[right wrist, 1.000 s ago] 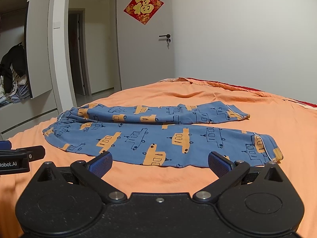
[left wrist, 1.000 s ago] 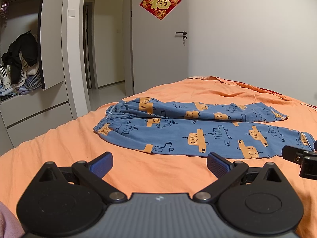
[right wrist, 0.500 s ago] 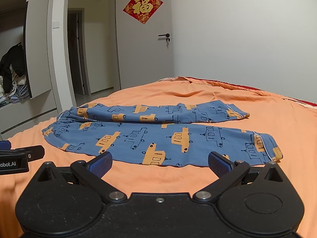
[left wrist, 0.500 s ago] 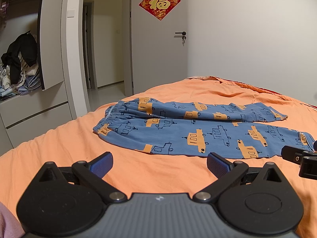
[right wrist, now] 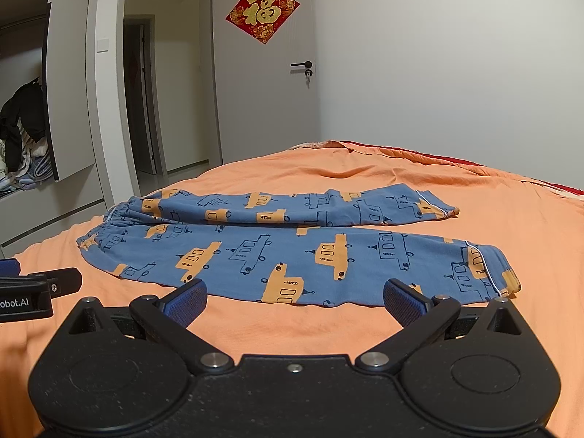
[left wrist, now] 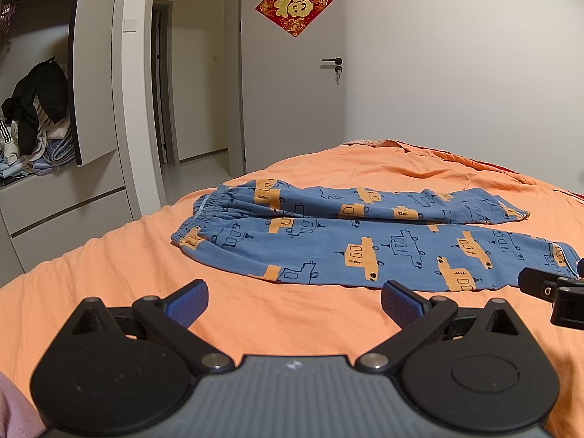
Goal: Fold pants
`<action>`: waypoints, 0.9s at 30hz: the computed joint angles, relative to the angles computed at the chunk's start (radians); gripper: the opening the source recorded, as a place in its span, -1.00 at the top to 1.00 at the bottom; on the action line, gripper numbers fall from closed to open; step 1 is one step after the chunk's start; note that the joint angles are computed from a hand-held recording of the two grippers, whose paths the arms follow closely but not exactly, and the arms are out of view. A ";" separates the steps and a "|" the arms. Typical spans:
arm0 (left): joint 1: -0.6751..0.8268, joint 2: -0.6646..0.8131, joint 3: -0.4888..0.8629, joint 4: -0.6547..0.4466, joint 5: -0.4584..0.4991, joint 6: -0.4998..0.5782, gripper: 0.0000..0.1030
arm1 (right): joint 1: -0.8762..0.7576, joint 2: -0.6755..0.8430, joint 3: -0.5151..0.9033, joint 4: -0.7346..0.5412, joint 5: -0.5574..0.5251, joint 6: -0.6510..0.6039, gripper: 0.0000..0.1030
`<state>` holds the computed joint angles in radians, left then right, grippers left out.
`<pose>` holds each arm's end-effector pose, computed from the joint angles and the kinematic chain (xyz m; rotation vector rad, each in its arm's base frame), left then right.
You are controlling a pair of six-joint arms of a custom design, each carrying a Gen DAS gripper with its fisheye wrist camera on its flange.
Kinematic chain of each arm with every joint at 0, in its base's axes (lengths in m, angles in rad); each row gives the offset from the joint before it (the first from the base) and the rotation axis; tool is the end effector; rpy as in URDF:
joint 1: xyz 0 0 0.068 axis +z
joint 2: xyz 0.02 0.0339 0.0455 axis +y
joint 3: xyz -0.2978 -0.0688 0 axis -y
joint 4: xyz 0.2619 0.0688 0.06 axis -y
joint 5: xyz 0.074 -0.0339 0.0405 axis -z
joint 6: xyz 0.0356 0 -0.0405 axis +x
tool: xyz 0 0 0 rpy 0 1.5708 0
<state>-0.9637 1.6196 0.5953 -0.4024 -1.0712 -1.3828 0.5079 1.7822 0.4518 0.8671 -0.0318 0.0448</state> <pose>0.1597 -0.1752 0.1283 -0.5199 2.0164 0.3396 0.2626 0.1475 0.1156 -0.4912 1.9953 0.3781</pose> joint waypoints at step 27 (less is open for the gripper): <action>0.581 -0.256 -0.083 0.539 0.538 0.672 -0.99 | -0.129 0.023 0.139 -0.108 -0.209 0.066 -0.99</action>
<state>-0.3822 1.3639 0.5127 0.1365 -0.5329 -0.7113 0.3788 1.8055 0.5909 0.7587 -0.2412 0.1109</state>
